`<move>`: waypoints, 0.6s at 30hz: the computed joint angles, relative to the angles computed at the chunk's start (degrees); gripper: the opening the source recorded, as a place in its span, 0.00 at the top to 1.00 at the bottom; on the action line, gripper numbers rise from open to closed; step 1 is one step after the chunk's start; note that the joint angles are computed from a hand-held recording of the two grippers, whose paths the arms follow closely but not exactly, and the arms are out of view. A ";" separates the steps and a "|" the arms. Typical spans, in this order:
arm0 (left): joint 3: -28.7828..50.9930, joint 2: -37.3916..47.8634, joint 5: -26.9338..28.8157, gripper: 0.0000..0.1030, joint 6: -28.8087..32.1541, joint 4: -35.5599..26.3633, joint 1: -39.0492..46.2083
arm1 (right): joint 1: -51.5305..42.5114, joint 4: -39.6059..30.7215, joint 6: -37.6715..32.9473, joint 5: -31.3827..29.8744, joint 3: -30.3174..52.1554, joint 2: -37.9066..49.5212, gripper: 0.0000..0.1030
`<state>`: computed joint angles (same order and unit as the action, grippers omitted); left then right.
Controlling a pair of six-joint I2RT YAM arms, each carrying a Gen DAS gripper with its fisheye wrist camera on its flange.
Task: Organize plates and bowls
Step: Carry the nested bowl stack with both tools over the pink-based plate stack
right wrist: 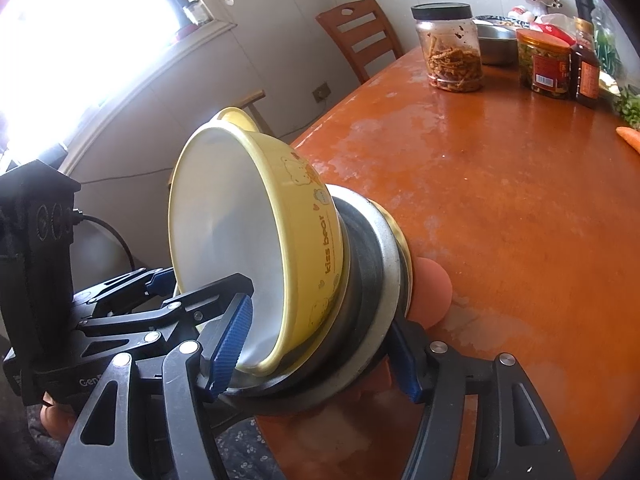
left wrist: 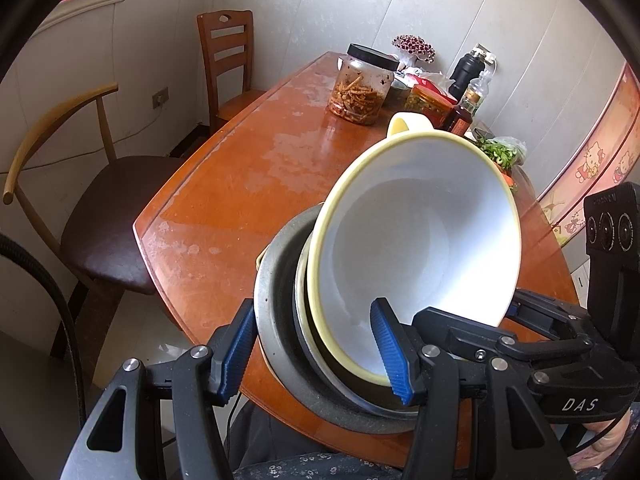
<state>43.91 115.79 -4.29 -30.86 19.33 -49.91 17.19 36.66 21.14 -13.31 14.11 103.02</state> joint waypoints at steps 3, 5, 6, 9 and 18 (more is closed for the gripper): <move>-0.62 -0.38 0.60 0.45 0.16 0.51 0.64 | -0.14 -0.58 -0.20 -0.01 0.01 -0.46 0.35; -1.08 -0.73 1.00 0.45 0.19 0.99 0.97 | -0.50 -0.95 -0.38 -0.36 -0.16 -1.07 0.35; -1.20 -0.80 0.97 0.45 0.24 1.15 0.98 | -0.45 -1.15 -0.35 -0.18 -0.28 -1.38 0.35; -1.52 -1.07 0.68 0.45 0.07 1.28 0.81 | -0.22 -1.18 -0.35 0.72 -0.99 -2.45 0.35; -1.66 -1.94 -0.89 0.44 -0.31 0.16 -0.15 | 0.05 -1.32 -0.02 1.56 -2.69 -5.06 0.34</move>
